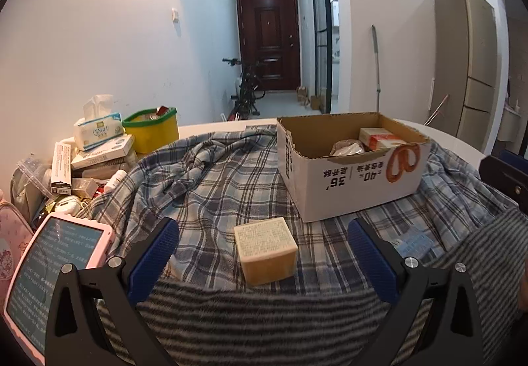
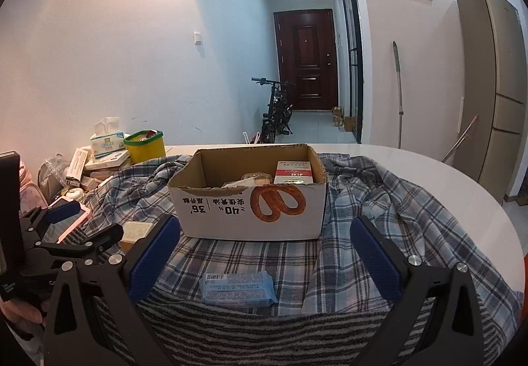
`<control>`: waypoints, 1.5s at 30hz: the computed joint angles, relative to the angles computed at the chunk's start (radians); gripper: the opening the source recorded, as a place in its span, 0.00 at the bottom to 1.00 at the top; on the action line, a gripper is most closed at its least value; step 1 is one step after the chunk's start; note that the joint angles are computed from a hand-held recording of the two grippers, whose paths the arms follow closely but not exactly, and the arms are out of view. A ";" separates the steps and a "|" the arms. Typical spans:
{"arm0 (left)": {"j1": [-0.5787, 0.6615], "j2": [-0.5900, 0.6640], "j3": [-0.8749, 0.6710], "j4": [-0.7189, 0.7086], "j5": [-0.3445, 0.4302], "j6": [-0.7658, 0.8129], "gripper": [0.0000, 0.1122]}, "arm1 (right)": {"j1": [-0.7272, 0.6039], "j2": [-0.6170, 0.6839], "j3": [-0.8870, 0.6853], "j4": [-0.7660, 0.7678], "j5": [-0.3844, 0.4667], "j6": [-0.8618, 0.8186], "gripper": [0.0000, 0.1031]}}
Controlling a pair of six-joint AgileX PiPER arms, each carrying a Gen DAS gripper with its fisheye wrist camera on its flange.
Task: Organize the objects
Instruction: 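Close the left tool on the small cream-coloured box, then close the right tool on the blue packet while the left tool holds the cream box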
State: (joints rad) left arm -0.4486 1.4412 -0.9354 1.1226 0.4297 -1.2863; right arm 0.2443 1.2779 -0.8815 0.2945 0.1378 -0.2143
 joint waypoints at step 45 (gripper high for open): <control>0.162 0.151 -0.103 -0.761 -0.172 0.742 0.48 | 0.017 0.314 -0.166 0.198 0.214 -0.281 0.94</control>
